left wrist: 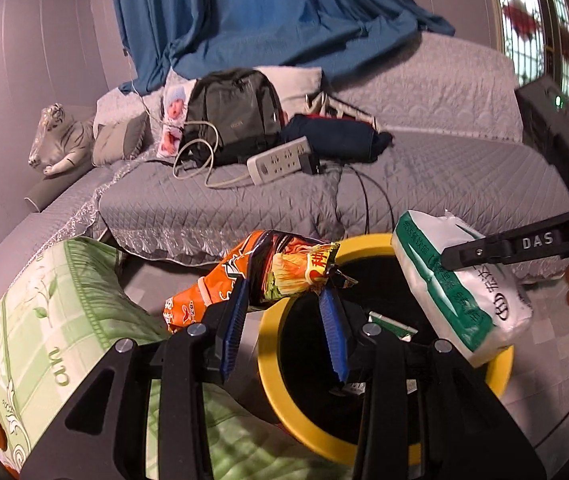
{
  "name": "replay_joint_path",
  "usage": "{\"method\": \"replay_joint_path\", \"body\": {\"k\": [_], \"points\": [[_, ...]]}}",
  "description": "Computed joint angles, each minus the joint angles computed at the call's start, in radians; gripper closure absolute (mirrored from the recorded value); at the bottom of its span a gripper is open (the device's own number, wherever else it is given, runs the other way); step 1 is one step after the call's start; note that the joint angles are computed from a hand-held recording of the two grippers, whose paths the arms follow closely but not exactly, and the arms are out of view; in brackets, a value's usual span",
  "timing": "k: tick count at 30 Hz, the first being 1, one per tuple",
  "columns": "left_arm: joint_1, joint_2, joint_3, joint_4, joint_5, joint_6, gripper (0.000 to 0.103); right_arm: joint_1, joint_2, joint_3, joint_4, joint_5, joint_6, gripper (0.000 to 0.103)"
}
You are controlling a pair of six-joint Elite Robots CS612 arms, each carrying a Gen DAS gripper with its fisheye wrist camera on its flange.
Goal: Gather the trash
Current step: 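Carry the tissue pack and snack wrapper over the yellow-rimmed bin, then open both grippers to drop the items into the bin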
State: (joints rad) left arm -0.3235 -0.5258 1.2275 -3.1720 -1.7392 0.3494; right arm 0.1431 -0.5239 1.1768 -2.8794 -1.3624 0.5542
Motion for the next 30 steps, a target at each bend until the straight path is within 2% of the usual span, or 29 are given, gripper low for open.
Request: {"method": "replay_joint_path", "body": {"k": [4, 8, 11, 13, 14, 16, 22, 26, 30], "points": [[-0.01, 0.025, -0.047, 0.073, 0.017, -0.004, 0.067, -0.004, 0.025, -0.071, 0.135, 0.028, -0.048, 0.102], [-0.008, 0.041, -0.074, 0.124, 0.0, -0.035, 0.064, 0.001, 0.038, -0.118, 0.222, -0.007, -0.083, 0.102], [-0.005, 0.042, -0.073, 0.123, -0.014, -0.053, 0.05, 0.002, 0.036, -0.124, 0.236, -0.017, -0.082, 0.101], [-0.001, 0.04, -0.068, 0.1, -0.02, -0.069, 0.041, 0.001, 0.032, -0.122, 0.245, -0.024, -0.072, 0.094], [0.001, 0.039, -0.065, 0.089, -0.02, -0.08, 0.034, 0.001, 0.028, -0.118, 0.244, -0.031, -0.063, 0.089], [0.006, 0.037, -0.063, 0.08, -0.03, -0.106, 0.029, -0.004, 0.019, -0.102, 0.233, -0.031, -0.032, 0.053], [0.02, 0.024, -0.054, 0.063, -0.08, -0.146, 0.029, -0.004, -0.015, -0.042, 0.145, -0.056, 0.01, 0.052], [0.03, 0.006, -0.027, 0.016, -0.127, -0.151, 0.029, 0.001, -0.042, 0.004, 0.084, -0.074, 0.025, 0.052], [0.05, -0.016, 0.006, -0.057, -0.181, -0.189, 0.029, 0.014, -0.077, 0.056, 0.01, -0.092, 0.026, 0.052]]}}
